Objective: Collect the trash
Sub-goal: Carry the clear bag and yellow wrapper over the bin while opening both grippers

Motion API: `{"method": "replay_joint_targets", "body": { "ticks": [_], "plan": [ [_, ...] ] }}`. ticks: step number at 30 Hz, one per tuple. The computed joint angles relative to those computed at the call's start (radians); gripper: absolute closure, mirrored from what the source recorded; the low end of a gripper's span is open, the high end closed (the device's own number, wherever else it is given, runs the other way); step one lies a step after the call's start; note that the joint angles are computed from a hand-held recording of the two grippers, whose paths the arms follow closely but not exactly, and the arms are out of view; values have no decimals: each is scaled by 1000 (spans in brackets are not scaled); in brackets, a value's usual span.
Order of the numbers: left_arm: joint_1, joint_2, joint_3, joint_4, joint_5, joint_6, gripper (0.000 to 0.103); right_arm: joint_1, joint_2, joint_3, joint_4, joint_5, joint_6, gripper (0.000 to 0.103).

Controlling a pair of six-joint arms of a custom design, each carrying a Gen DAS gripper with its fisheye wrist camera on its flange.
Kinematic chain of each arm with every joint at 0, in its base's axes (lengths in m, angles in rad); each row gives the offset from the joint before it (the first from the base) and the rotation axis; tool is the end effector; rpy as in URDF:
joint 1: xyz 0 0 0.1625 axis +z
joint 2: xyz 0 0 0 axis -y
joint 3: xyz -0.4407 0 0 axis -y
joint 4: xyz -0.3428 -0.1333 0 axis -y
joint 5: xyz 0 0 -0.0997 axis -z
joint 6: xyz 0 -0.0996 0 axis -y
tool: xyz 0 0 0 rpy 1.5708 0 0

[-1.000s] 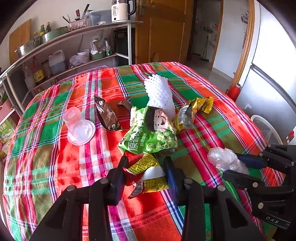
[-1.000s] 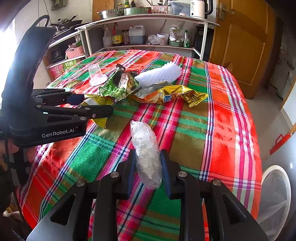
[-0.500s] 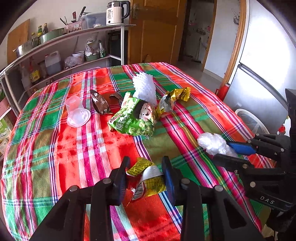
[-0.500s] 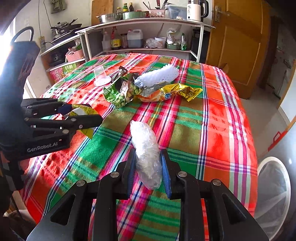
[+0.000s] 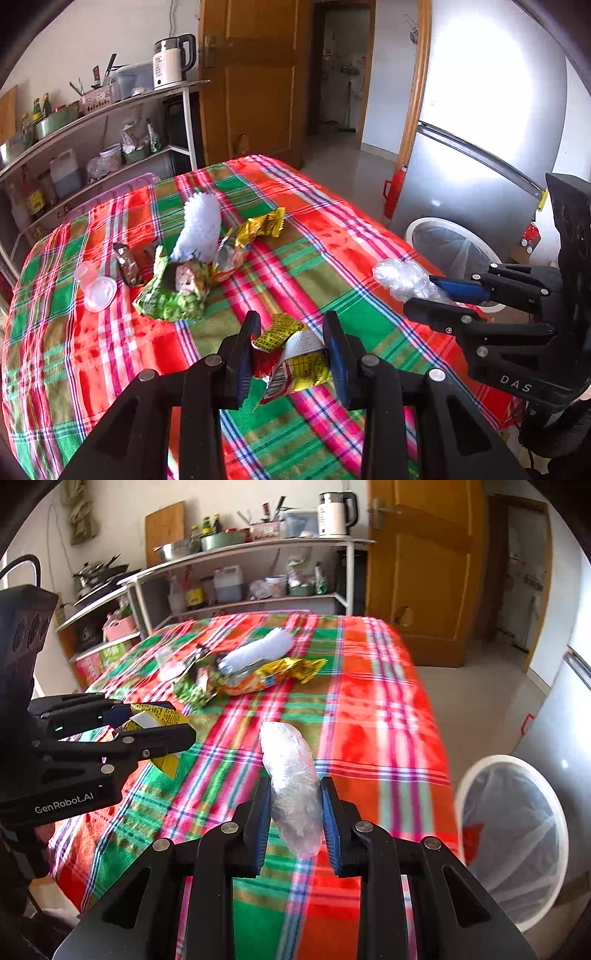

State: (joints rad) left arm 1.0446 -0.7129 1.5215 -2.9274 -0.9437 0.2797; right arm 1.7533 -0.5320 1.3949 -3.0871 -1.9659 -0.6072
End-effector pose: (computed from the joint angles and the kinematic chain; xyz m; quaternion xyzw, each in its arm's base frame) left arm -0.1844 -0.6992 0.1859 0.2823 0.8751 -0.2919 0.2630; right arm 0.2273 -0.7083 0.1132 0.2991 -0.8815 0.2684 0.2480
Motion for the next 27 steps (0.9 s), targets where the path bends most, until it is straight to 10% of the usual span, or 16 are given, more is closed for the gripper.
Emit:
{"method": "replay_joint_targets", "body": {
  "ticks": [27],
  "plan": [
    [-74,423,-600,414,-275,47,67,-144,-175,101,-169,-266,101,76]
  ]
}}
